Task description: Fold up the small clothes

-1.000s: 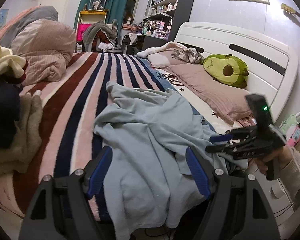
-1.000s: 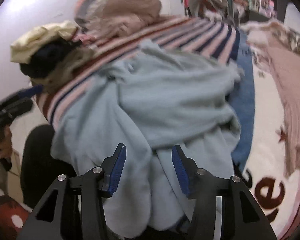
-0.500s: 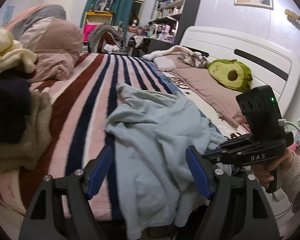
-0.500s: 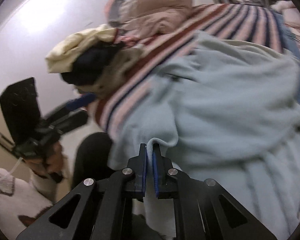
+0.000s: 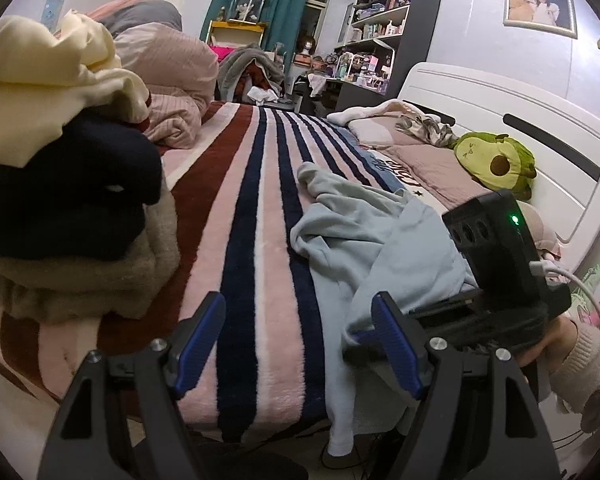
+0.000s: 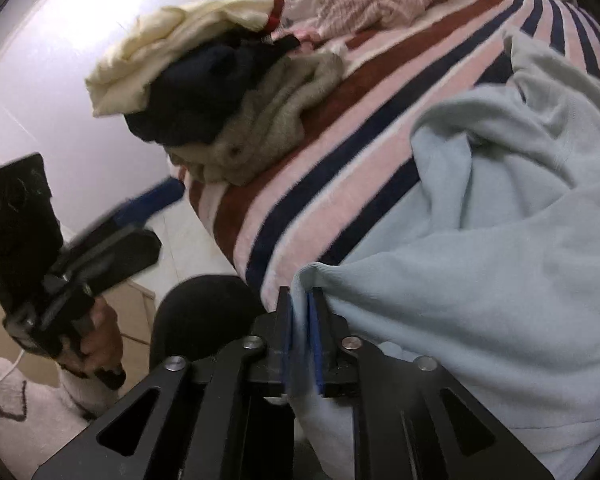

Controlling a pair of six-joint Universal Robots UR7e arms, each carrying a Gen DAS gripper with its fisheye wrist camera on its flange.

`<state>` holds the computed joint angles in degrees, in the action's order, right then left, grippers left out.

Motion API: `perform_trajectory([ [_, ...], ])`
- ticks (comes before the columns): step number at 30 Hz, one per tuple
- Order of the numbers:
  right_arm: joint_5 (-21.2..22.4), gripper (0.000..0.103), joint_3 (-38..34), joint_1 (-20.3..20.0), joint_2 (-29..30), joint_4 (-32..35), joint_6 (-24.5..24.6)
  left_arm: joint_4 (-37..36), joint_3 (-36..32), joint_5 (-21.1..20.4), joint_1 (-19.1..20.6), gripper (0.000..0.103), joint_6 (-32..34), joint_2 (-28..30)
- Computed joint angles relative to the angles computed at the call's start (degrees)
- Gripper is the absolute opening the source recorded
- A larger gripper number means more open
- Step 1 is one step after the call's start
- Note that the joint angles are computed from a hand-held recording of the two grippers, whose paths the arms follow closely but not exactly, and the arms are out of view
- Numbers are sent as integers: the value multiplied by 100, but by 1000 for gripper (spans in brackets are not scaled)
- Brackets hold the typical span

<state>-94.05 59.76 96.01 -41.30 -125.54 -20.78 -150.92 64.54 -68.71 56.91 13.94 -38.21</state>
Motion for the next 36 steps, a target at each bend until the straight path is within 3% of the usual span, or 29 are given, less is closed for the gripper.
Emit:
perform_trajectory([
  [2, 286, 30, 58, -42, -89, 180, -18, 2, -55, 4, -9, 72, -21, 50],
  [7, 207, 30, 509, -23, -547, -109, -180, 136, -174, -29, -65, 72, 8, 161],
  [11, -544, 31, 1168, -68, -1161, -1067, -157, 507, -282, -185, -92, 72, -23, 280],
  [14, -1477, 37, 1638, -116, -1554, -1843, -272, 933, -422, -475, -85, 72, -201, 425],
  [16, -1853, 37, 1928, -206, -1815, -2188, -213, 1106, -435, -371, -130, 72, -263, 521],
  [19, -1663, 37, 2271, -445, -2206, -2342, 60, 1355, -461, -183, -182, 72, -347, 640],
  [21, -1793, 37, 2457, -500, -2334, -2557, 70, 1431, -469, 21, -204, 72, -400, 691],
  [25, -2471, 37, 2700, -572, -2454, -2896, -53, 1379, -492, 315, -221, 72, -392, 720],
  [29, -2822, 48, 2824, -740, -2595, -2887, 52, 1433, -582, 591, -253, 72, -229, 764],
  [33, -2705, 50, 2980, -861, -2707, -2854, 4, 1631, -548, 875, -273, 72, -127, 779],
  [34, -2704, 47, 2992, -849, -2710, -2844, -48, 1634, -514, 949, -279, 72, -118, 768],
  [36, -2492, 17, 3034, -884, -2782, -2651, -31, 1598, -432, 1160, -286, 72, -117, 742],
])
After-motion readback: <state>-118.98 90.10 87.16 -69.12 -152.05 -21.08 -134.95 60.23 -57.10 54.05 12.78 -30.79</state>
